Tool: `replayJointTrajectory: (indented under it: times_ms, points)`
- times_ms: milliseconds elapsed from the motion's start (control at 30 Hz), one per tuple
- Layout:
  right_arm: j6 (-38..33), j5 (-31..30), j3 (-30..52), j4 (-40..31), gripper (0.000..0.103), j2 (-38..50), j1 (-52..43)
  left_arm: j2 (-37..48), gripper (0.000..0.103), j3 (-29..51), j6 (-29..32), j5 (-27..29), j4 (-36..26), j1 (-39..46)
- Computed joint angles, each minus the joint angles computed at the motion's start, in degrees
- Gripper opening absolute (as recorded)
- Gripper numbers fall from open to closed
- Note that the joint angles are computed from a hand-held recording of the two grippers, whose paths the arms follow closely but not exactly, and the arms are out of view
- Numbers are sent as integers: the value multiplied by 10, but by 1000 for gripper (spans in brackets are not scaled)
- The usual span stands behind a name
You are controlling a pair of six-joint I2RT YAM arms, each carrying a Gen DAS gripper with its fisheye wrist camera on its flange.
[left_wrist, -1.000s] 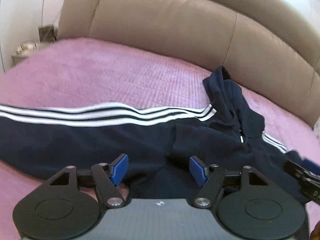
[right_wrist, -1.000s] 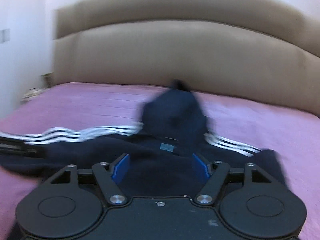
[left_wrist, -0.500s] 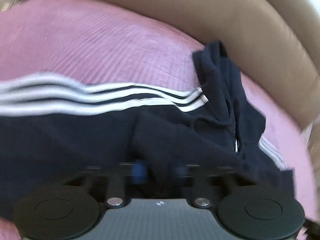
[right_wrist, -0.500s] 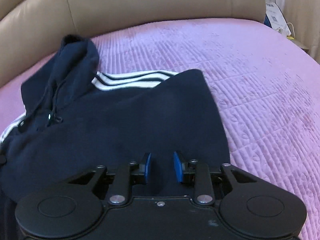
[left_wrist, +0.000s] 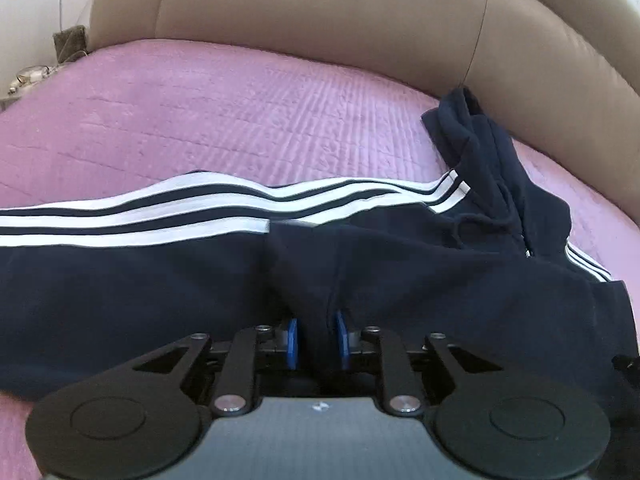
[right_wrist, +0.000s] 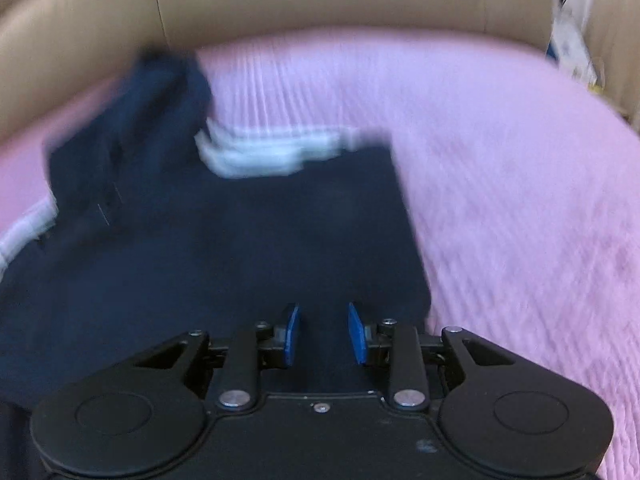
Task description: Fold large clothes
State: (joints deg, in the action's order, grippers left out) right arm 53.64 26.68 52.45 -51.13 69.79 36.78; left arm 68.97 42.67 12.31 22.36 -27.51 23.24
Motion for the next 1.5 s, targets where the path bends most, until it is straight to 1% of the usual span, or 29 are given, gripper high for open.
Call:
replayJointTrajectory:
  times_ms: [100, 167, 233, 300, 367, 433, 467, 500, 533, 633, 667, 733, 767, 800, 833, 867, 900, 933, 1033, 1067, 1100, 1167, 1267, 1300, 1333, 1367, 1400, 1433, 1500]
  points:
    - [-1, 35, 34, -19, 38, -9, 32, -72, 38, -15, -7, 18, 13, 24]
    - [-6, 71, 59, -24, 38, -4, 72, -100, 39, -9, -21, 45, 11, 14]
    - [-15, 74, 87, -25, 41, 22, 102, -80, 38, 13, -11, 85, -2, 4]
    - [-19, 36, 96, -8, 42, 55, 104, -36, 29, 27, -15, 88, -11, -21]
    - [-4, -5, 95, -5, 42, 98, 90, 18, 26, 26, -33, 65, -4, -40]
    - [5, 19, 76, 19, 42, 111, 100, 61, 17, 9, -40, 38, 22, -50]
    - [5, 24, 86, 9, 42, 119, 103, 55, 12, -15, -38, 43, 58, -43]
    - [16, 30, 95, -1, 42, 126, 107, 50, 11, -24, -33, 53, 69, -34]
    - [23, 36, 99, -6, 42, 132, 111, 46, 11, -21, -27, 60, 58, -24]
    - [9, 50, 101, -5, 43, 142, 117, 9, 13, -12, -29, 88, 11, 18]
    - [6, 47, 103, -10, 44, 139, 117, -11, 13, -8, -18, 116, -17, 63]
    - [12, 34, 101, -13, 45, 116, 115, -40, 22, 22, 14, 156, -89, 159]
    - [16, 32, 101, -17, 45, 103, 119, -45, 32, 34, 35, 157, -108, 207]
    - [20, 40, 103, -24, 45, 92, 131, -39, 37, 50, 64, 162, -122, 264]
    - [25, 55, 109, -39, 45, 86, 149, -18, 39, 70, 83, 162, -119, 316]
    - [27, 67, 114, -46, 45, 88, 162, 5, 44, 89, 86, 156, -107, 351]
    - [36, 80, 121, -60, 45, 88, 181, 44, 50, 117, 80, 144, -90, 384]
    - [48, 87, 128, -72, 45, 88, 197, 79, 51, 143, 64, 128, -74, 402]
    - [85, 89, 140, -90, 45, 89, 224, 181, 54, 213, -9, 62, -3, 434]
    - [95, 88, 149, -96, 45, 94, 231, 221, 56, 246, -47, 42, 8, 442]
    - [98, 86, 155, -99, 45, 100, 235, 251, 62, 272, -78, 32, 14, 450]
    - [103, 82, 173, -112, 46, 120, 240, 300, 66, 313, -140, 12, 25, 458]
    - [105, 68, 180, -109, 46, 130, 241, 370, 70, 373, -208, 16, 18, 468]
    - [107, 66, 183, -109, 46, 132, 244, 395, 76, 398, -216, 28, 6, 469]
    - [110, 68, 187, -111, 46, 135, 248, 416, 77, 418, -214, 42, -1, 470]
    - [112, 72, 191, -114, 46, 138, 254, 417, 78, 409, -212, 46, 22, 470]
    - [115, 76, 195, -118, 46, 141, 261, 418, 78, 403, -206, 44, 42, 465]
    - [119, 80, 196, -119, 46, 143, 267, 424, 77, 411, -188, 38, 39, 455]
    - [132, 82, 194, -121, 48, 146, 278, 432, 53, 412, -155, 29, 47, 443]
